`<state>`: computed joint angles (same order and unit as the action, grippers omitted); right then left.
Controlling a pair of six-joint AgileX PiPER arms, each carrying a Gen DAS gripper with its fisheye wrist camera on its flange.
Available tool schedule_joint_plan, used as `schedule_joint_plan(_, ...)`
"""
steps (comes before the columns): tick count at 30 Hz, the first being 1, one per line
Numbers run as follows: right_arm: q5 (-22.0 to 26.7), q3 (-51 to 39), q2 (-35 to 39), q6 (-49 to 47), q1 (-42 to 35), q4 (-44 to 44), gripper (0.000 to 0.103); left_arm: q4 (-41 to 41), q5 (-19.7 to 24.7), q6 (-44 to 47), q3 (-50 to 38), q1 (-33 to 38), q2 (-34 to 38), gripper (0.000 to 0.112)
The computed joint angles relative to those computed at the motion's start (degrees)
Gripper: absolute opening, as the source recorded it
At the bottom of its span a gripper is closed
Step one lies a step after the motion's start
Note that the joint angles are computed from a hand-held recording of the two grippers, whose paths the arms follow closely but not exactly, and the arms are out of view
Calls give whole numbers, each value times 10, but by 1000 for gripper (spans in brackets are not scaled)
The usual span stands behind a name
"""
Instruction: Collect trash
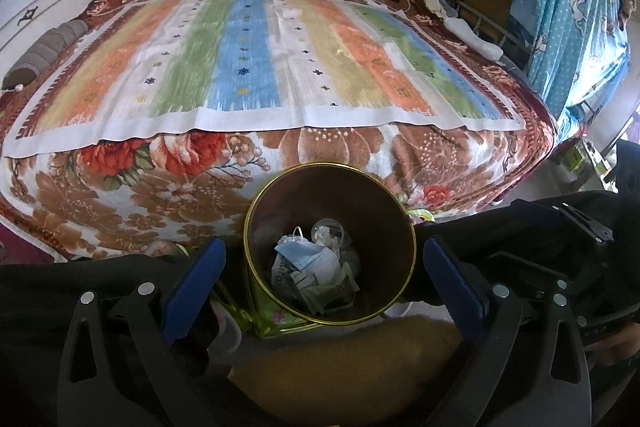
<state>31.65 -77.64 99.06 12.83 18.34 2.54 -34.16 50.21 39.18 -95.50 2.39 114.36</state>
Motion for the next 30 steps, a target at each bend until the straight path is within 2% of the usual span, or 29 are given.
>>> schedule_joint_plan(30, 1, -3, 5, 5, 6, -3, 94, 3, 6, -5, -4, 0, 1, 97)
